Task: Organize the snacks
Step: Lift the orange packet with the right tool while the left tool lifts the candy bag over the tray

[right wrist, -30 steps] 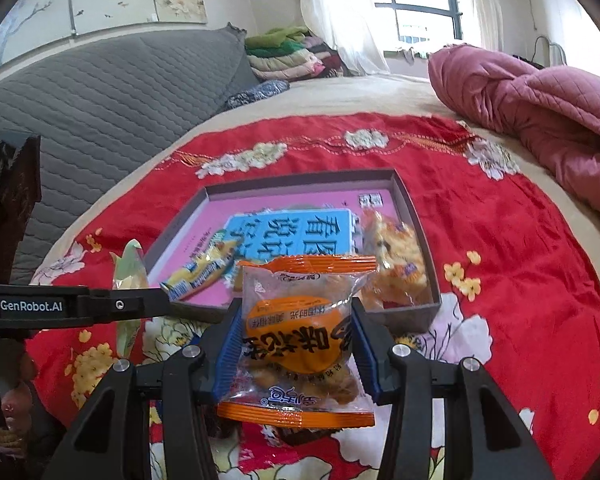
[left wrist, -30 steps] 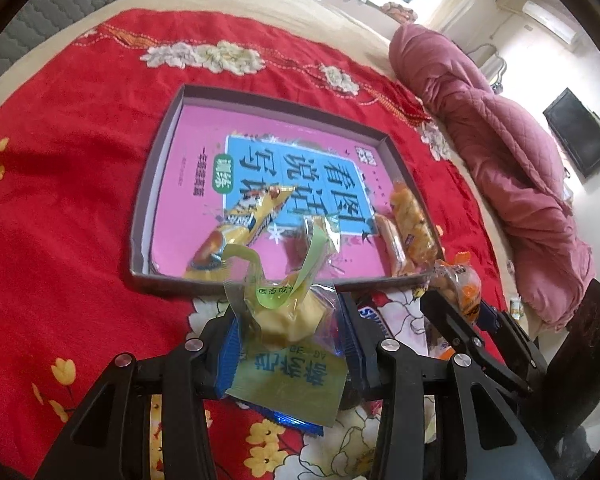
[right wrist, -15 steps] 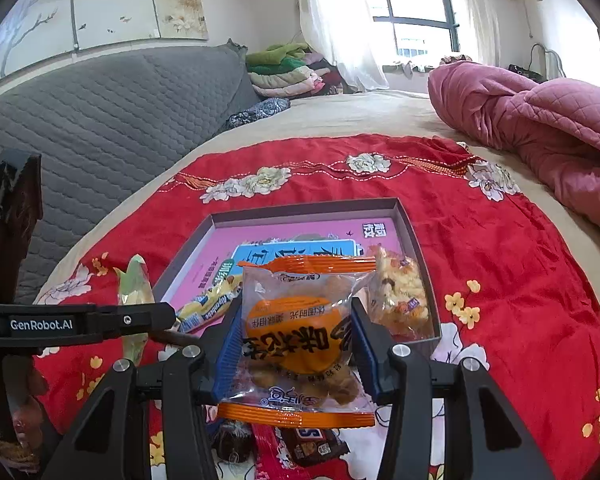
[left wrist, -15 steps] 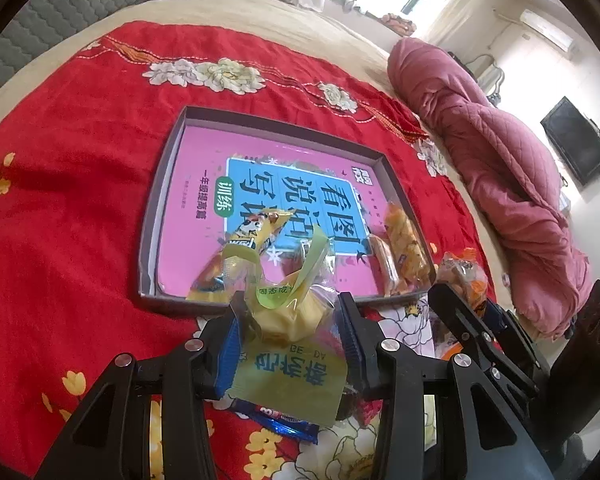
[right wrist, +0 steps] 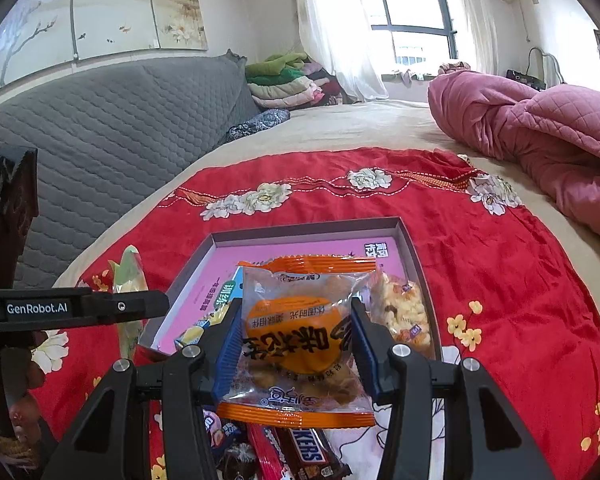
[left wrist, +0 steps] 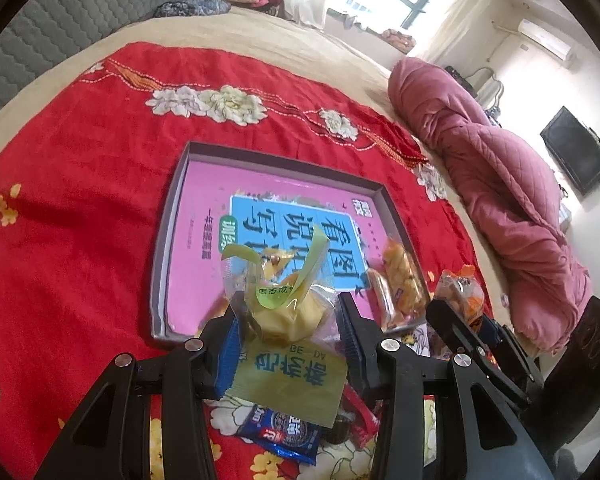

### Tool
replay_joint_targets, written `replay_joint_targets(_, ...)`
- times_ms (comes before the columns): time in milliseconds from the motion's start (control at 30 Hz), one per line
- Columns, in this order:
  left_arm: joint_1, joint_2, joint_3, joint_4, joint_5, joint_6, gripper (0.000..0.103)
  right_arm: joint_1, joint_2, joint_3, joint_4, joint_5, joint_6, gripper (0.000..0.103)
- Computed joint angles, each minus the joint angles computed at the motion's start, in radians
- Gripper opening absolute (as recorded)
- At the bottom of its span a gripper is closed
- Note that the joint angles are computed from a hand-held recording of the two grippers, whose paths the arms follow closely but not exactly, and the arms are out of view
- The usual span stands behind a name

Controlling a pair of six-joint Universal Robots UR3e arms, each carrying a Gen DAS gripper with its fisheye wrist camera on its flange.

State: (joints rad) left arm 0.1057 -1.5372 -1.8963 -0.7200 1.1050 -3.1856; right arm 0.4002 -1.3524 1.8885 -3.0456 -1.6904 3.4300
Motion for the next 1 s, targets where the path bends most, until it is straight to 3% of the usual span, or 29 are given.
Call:
replay_joint_targets(300,-0.017,-0.037,0.06,0.019,0.0,-0.019,0.046,-0.002,0.023,-0.043,-0.016,-0.011,-0.003,0.05)
replay_joint_targets(1000,-0.068,-0.242,0.189,0.051,0.035,-0.049,0.046,-0.086,0.106,-0.068,-0.046,0.066,0.011,0.05)
